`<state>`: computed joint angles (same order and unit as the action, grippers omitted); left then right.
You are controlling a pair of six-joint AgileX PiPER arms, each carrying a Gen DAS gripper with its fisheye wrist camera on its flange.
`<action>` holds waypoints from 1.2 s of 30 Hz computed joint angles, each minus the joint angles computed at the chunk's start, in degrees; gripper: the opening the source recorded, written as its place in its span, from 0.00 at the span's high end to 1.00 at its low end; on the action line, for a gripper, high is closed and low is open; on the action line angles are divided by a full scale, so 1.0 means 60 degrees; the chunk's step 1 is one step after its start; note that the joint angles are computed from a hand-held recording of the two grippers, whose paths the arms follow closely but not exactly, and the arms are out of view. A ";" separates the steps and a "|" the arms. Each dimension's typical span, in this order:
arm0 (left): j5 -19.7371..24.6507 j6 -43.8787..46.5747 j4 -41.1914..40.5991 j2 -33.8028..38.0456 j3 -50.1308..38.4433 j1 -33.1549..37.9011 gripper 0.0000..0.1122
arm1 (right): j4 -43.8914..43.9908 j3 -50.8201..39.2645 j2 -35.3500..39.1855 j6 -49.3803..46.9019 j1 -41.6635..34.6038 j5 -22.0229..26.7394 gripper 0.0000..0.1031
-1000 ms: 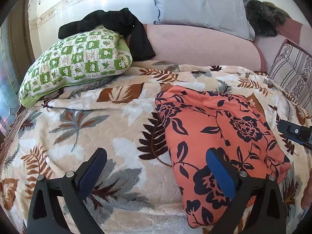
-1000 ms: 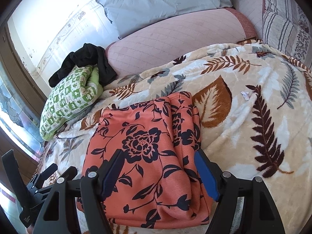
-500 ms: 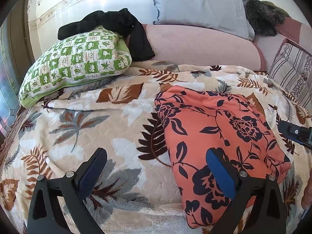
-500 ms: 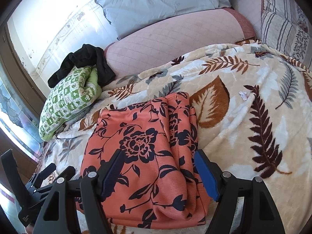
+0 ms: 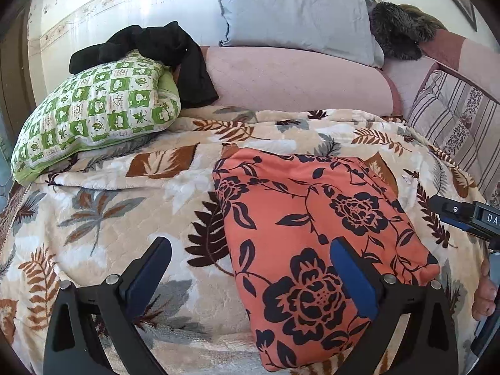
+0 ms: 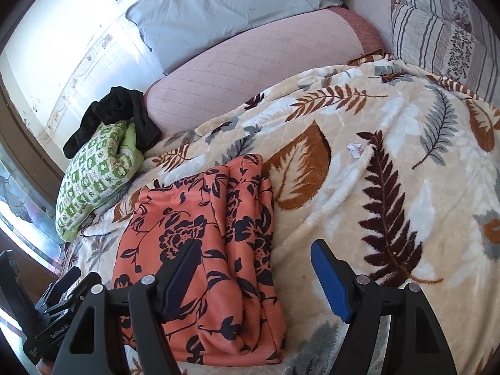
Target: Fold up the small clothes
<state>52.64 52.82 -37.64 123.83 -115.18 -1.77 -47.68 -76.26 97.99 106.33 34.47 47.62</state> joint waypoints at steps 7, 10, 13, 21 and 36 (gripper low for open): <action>-0.0296 -0.0271 0.0732 -0.0426 0.0509 -0.0132 0.10 | 0.0261 -0.0751 0.0348 -0.0909 0.0221 -0.0356 0.64; -0.0253 -0.0236 0.0680 -0.0618 0.0698 -0.0028 0.10 | 0.0538 -0.1072 0.0495 -0.1088 0.0322 -0.0557 0.64; -0.0561 -0.0138 0.0893 -0.0927 0.1220 -0.0116 0.10 | 0.1113 -0.1319 0.0665 -0.1405 0.0333 -0.0672 0.64; -0.1181 -0.0792 0.1266 -0.1421 0.2021 -0.0411 0.10 | 0.1058 -0.0260 0.0340 -0.0349 0.0153 -0.1830 0.64; -0.0727 -0.1596 0.2538 -0.0706 0.1540 -0.0700 0.09 | 0.1543 0.0180 0.0118 -0.0631 -0.0183 -0.2187 0.64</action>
